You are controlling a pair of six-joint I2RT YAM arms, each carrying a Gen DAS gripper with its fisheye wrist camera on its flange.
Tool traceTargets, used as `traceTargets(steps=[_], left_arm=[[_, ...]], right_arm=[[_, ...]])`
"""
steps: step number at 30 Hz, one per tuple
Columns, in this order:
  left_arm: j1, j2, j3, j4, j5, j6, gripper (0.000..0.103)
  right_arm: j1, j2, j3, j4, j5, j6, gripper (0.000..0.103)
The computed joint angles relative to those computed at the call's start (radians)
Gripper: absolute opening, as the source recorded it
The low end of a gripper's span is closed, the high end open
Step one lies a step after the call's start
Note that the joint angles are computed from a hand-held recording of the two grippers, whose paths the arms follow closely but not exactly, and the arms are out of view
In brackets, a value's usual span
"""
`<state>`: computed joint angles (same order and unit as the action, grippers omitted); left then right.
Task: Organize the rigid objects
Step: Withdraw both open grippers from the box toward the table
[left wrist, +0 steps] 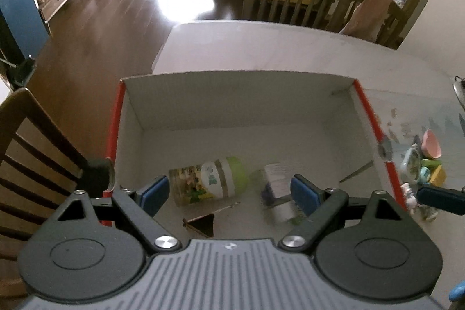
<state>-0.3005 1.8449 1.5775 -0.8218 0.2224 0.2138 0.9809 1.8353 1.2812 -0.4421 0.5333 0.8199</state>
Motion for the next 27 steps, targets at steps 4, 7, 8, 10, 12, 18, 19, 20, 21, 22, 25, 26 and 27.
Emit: traceTargets(steps=[4,7,8,10,12,18,19,20,21,22,25,26,27], left_arm=[[-0.015,-0.049,-0.033,0.023,0.008,-0.004,0.097],[-0.025,-0.099,-0.07,0.038,0.009,0.001,0.097],[-0.03,-0.113,-0.082,0.045,0.01,0.0,0.097],[-0.038,-0.149,-0.11,0.063,0.014,-0.003,0.098],[-0.047,-0.189,-0.15,0.088,0.022,-0.012,0.1],[-0.089,-0.328,-0.275,0.177,0.044,-0.05,0.1],[-0.102,-0.349,-0.294,0.189,0.042,-0.061,0.1],[-0.112,-0.368,-0.312,0.204,0.044,-0.067,0.1],[-0.123,-0.388,-0.332,0.221,0.045,-0.075,0.1],[-0.14,-0.411,-0.358,0.241,0.044,-0.088,0.101],[-0.194,-0.46,-0.409,0.279,0.036,-0.125,0.101],[-0.211,-0.47,-0.421,0.287,0.04,-0.136,0.101],[-0.232,-0.481,-0.435,0.298,0.047,-0.149,0.101]], right_arm=[[0.04,-0.087,-0.077,0.006,0.045,0.039,0.097],[0.068,-0.146,-0.127,0.002,0.079,0.069,0.099],[0.079,-0.165,-0.143,0.0,0.095,0.081,0.099],[0.101,-0.196,-0.165,-0.008,0.124,0.109,0.101],[0.131,-0.234,-0.193,-0.024,0.159,0.144,0.102],[0.23,-0.353,-0.289,-0.105,0.283,0.289,0.103],[0.247,-0.369,-0.298,-0.13,0.306,0.314,0.103],[0.266,-0.384,-0.31,-0.154,0.331,0.341,0.103],[0.286,-0.402,-0.325,-0.176,0.354,0.37,0.103],[0.303,-0.417,-0.336,-0.199,0.37,0.396,0.103],[0.363,-0.446,-0.353,-0.333,0.415,0.526,0.103],[0.378,-0.452,-0.361,-0.367,0.42,0.563,0.103],[0.393,-0.466,-0.374,-0.396,0.424,0.595,0.103]])
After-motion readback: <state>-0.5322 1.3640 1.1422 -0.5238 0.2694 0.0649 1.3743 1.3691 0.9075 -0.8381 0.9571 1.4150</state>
